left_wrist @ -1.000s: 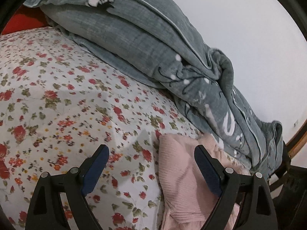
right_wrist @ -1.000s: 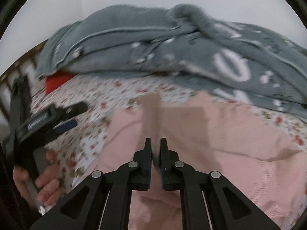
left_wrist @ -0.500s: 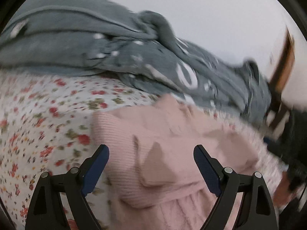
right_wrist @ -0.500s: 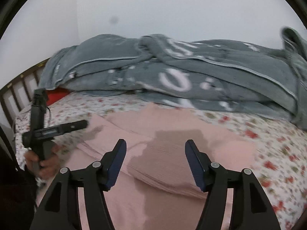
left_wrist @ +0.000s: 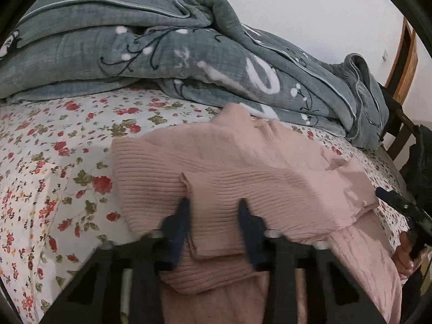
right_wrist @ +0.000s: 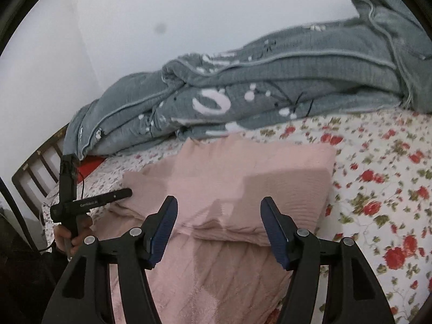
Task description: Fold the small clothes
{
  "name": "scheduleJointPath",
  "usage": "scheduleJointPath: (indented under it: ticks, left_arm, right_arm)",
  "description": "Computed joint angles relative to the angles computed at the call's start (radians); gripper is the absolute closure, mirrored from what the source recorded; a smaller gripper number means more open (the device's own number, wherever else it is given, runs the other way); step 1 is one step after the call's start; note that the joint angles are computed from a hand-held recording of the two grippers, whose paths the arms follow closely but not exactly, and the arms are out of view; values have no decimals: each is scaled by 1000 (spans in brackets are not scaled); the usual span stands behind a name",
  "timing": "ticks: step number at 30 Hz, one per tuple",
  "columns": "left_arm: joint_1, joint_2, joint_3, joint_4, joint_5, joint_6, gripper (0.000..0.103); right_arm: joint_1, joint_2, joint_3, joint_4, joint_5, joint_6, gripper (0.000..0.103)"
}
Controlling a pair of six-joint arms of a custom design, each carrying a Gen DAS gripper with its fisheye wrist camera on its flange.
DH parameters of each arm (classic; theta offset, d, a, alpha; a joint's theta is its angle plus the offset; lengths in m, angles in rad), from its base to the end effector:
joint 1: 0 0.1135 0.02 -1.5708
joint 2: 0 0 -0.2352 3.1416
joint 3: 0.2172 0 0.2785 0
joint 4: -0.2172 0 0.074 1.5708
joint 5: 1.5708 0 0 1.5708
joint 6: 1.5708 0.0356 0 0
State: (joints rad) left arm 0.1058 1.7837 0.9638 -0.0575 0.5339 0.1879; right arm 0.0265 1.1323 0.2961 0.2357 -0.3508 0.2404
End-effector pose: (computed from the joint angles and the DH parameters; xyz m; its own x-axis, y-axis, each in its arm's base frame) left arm 0.3659 0.0206 0.1050 -0.7079 0.0865 -0.7010 0.3713 0.8899 -0.2651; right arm 0.2352 0.0185 0.1042 -0.6220 0.2072 -0.7551 -0.1649 0.9080 0.3850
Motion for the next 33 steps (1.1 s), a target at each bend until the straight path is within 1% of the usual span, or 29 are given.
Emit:
scheduleJointPath:
  ticks: [1,7,9,10,12,14,16,20,22,25,27,28,29,30,32,33]
  left_arm:
    - [-1,6,6,-6,-1,0,84]
    - [-6,25,29,-26,-10,-13,82]
    - [-3,4,0,10,-2,-21,88]
    - [7,-11,-20,32,32,-22,94]
    - [32,-51,-68,94,91,-41,95]
    - [64,-73,-97,151,146,-84,95]
    - [84,-70,-103,187,134,-143,95]
    - [115,-39,-73,189,141,-213,95]
    - [112,-26,-55,168,124,-216,95]
    - [71,-9,-27,103,35,-175,94]
    - [52,-5,-21,81,-21,-163,91]
    - [53,-3,-19,78,-30,-164,87]
    - [53,-1,-16,74,-45,-171,80]
    - [54,1,-15,78,-58,-180,80]
    - [64,-9,-28,95,-46,-192,80]
    - [73,-24,-46,119,-33,-198,80]
  right_arm:
    - [6,11,6,-4,2,-3,40]
    - [41,-16,-7,-4,44,-21,40]
    - [47,-20,-6,-9,53,-25,40]
    - [49,-29,-12,-9,56,-25,40]
    - [43,-44,-22,-2,49,-22,40]
    - [30,-65,-37,7,45,-11,40]
    - [21,-65,-37,5,45,1,39]
    - [7,-26,-10,-11,42,15,39]
    - [-1,-19,-6,-12,40,19,39]
    - [-8,34,26,-33,59,30,39]
    - [-21,67,45,-42,53,41,39]
    - [-20,67,46,-44,62,45,39]
    - [-10,64,46,-49,92,49,39]
    - [1,63,50,-59,121,52,39]
    - [42,88,79,-101,226,58,39]
    - [47,97,87,-114,242,59,39]
